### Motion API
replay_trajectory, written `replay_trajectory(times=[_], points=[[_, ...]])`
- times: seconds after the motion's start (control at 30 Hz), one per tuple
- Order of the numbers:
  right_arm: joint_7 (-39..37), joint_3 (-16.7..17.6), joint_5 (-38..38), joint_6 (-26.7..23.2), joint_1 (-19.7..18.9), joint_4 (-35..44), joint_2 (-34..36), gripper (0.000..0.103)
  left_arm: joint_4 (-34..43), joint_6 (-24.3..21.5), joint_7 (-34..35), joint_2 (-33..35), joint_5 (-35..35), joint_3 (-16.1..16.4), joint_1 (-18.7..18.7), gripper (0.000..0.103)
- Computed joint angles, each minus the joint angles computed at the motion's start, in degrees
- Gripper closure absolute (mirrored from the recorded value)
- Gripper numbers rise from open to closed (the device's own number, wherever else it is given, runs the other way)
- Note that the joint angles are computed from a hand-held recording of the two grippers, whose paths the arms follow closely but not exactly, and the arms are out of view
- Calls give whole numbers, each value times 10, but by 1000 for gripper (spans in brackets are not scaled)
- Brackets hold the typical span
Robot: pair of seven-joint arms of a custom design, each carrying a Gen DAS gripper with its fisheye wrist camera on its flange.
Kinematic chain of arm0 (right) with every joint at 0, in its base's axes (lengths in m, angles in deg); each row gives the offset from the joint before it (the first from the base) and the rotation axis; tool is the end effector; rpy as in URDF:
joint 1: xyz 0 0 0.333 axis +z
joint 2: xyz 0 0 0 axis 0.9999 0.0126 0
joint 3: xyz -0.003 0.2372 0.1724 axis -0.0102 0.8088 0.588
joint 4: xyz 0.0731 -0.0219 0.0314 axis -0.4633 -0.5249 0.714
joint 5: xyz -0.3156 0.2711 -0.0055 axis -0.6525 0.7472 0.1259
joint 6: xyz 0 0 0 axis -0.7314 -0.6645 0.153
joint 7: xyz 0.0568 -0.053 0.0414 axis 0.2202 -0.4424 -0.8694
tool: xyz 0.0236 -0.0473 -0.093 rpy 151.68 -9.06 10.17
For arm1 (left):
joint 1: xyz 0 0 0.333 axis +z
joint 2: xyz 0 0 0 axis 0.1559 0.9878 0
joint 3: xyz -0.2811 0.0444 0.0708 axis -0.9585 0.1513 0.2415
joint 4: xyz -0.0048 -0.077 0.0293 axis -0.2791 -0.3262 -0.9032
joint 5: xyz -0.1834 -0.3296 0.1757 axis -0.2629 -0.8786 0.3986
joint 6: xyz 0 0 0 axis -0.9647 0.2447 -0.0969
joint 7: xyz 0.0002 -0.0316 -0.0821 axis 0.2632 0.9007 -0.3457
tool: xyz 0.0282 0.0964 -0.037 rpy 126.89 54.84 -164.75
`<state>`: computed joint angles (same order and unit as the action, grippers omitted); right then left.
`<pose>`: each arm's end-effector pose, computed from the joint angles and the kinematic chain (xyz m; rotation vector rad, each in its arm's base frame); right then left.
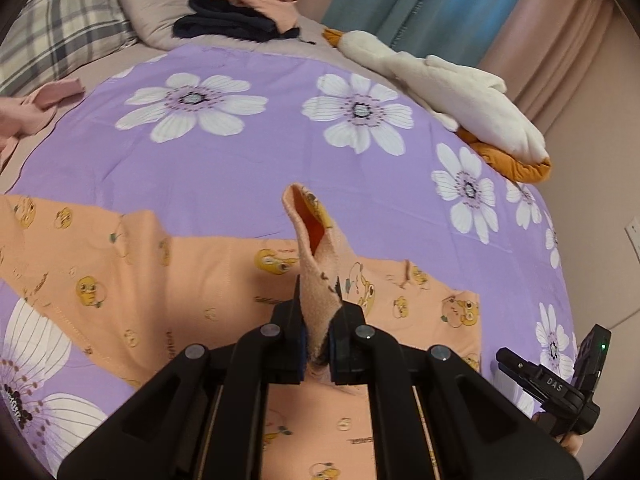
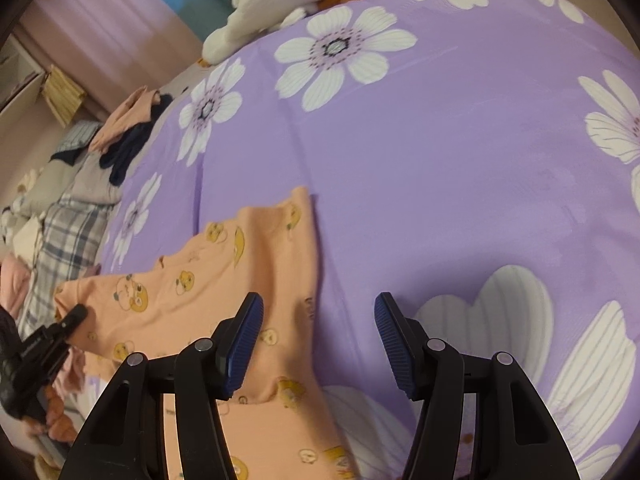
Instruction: Fold small clothes
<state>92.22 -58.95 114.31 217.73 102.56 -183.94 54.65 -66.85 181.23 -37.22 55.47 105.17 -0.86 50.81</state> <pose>0.5093 0.0942 0.2918 -1.6606 1.7652 -0.0305 0.4348 -0.2714 0.3459 -2.2365 1.3581 -0.9758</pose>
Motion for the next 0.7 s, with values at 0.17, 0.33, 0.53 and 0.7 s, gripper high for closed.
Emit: replay_trajectory(times=[0.17,0.33,0.53,0.7], points=[[20,7,-38,-17,5,7,14,43,-20,-12,-8,5,2,35,-28,96],[54,16,-95,-6,10,12,30,50,-32,-31,-31,26,28,61,-46,96],[78,28,-139,35,13,9,41,88,-40,-37,-60,61,65,83,-56,96],[49,37,-104,64,10,3,30,97,-51,-35,-88,67,93,111,-78,96]])
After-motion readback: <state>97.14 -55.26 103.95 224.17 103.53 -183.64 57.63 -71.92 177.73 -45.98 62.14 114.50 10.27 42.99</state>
